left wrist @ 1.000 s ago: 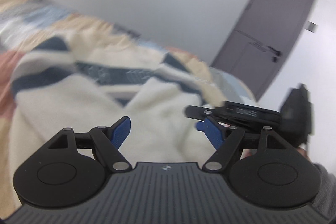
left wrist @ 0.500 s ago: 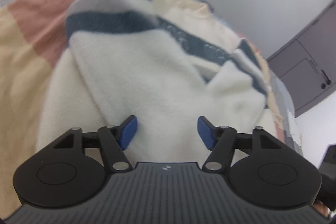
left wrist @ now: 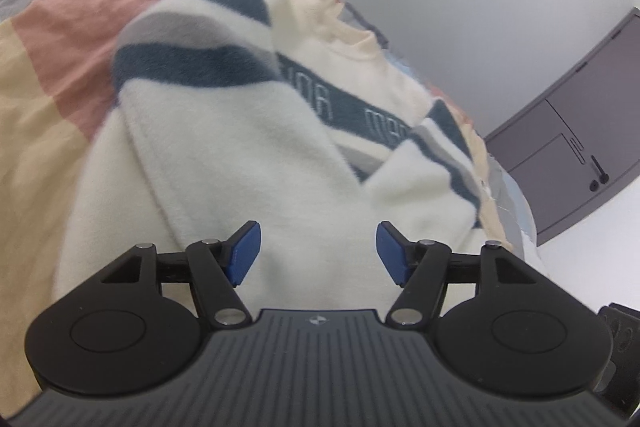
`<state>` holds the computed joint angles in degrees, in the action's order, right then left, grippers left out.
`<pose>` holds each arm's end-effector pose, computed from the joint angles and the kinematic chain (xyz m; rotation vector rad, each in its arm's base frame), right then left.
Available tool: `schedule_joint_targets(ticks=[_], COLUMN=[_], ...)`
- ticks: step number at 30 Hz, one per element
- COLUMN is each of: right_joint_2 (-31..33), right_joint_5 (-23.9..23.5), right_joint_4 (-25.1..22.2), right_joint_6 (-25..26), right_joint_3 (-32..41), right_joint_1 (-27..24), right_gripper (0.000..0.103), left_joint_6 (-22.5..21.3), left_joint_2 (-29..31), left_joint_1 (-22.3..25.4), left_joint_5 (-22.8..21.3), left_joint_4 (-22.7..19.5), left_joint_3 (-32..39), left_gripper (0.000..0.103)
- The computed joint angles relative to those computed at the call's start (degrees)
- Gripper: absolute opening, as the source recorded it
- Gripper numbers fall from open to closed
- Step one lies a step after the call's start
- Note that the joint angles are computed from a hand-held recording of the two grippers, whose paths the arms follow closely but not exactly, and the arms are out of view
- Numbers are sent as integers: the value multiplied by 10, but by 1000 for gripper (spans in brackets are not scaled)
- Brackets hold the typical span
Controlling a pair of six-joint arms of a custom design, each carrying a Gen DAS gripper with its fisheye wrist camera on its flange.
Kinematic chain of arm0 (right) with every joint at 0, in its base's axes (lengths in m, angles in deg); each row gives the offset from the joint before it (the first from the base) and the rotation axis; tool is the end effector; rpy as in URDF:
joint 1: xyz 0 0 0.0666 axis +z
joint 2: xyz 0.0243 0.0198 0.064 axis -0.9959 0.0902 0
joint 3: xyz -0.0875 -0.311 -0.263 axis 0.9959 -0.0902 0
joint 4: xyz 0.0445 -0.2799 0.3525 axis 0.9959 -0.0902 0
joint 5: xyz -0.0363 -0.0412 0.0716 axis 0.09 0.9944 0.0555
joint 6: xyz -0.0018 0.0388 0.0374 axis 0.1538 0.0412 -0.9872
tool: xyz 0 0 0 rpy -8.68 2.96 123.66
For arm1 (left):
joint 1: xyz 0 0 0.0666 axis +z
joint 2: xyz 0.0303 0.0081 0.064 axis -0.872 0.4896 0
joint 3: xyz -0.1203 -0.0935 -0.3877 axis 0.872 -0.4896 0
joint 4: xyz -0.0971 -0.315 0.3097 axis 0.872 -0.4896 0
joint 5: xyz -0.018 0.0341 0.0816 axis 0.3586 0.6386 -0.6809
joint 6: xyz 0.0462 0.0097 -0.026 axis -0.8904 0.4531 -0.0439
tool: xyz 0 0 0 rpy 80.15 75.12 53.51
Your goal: Fold large clothes
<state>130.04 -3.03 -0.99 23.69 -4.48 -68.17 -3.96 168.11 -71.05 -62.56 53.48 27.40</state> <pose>0.5242 0.1638 0.4182 -0.1269 2.3444 0.5174 0.5936 -0.1238 0.4344 -0.1377 2.3315 -0.8245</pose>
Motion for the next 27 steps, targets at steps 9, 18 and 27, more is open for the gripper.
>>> schedule_joint_targets(ticks=[9, 18, 27], right_joint_2=[-38, -7, 35], right_joint_5=[61, 148, 150], right_joint_4=[104, 77, 1], right_joint_6=[22, -17, -41], right_joint_3=[-30, -2, 26], right_joint_1=[6, -25, -27], right_gripper=[8, 8, 9], left_joint_6=[7, -21, -38], left_joint_2=[-22, -17, -22], left_joint_1=[0, -7, -11], left_joint_5=[6, -32, -100], left_joint_4=[36, -9, -79], left_joint_3=[-22, -10, -9], left_gripper=[71, 71, 71])
